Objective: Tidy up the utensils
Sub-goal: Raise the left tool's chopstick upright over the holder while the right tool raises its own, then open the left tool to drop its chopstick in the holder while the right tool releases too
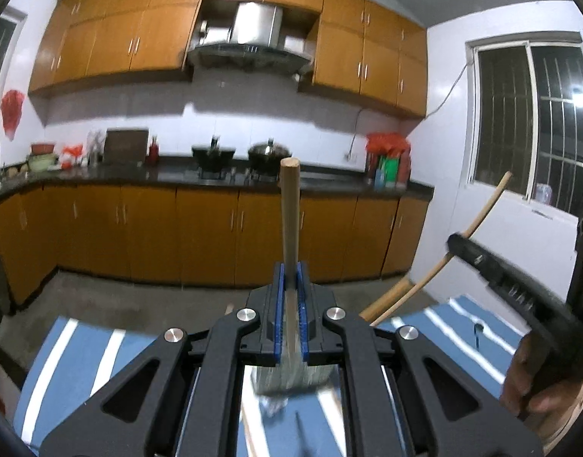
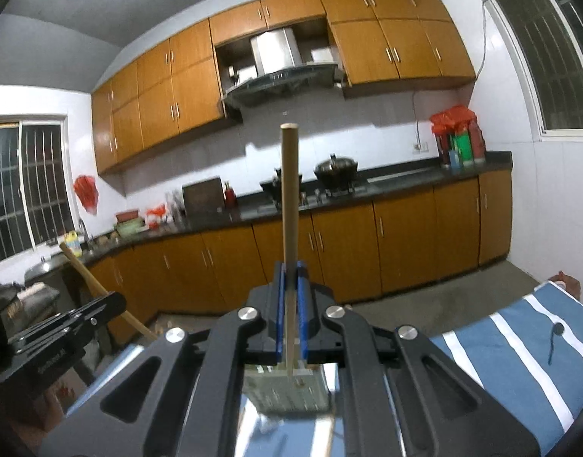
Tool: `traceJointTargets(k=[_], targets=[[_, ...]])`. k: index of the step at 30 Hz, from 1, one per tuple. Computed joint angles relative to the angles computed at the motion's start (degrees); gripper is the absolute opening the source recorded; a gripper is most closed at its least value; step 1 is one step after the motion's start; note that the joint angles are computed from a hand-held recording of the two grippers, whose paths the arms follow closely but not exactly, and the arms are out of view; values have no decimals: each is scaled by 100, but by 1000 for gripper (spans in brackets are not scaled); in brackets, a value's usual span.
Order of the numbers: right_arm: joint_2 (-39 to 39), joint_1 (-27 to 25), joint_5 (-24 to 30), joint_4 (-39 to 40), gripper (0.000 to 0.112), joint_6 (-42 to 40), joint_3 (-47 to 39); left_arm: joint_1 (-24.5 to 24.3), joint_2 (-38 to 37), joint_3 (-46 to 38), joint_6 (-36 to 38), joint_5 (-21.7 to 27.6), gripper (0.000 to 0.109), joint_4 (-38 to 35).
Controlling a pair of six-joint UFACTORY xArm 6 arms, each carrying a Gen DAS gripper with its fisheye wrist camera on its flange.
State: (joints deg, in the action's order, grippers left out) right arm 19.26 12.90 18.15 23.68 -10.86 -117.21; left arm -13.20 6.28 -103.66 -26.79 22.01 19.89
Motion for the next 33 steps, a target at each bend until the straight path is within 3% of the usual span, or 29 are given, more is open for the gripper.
traceJointTargets(k=[8,17,23,25,27,30,33], targets=[[1291,-1,468,-736,8,626,-1852,47,779,-851,-599,-140,7,730],[1749,-11,850,-987,8,793,-2287,174,880,-589,-868,-307,7,755],[1542,78,828,-979,9,643,-1792,187,935,-663,-444,-244,7,300],[1448,90,780,-908,16,579,-1636,211,933,-671,-263,-250,8,93],[1375,93,707,-893,21,572,-1522,222,905,-649,-240,-247,12,59],[1236,101,603,-876,22,535,-1334,263,795,-533,-372,-311,30,134],[978,101,419,-852,22,492,-969,284,661,-377,-498,-382,32,203]])
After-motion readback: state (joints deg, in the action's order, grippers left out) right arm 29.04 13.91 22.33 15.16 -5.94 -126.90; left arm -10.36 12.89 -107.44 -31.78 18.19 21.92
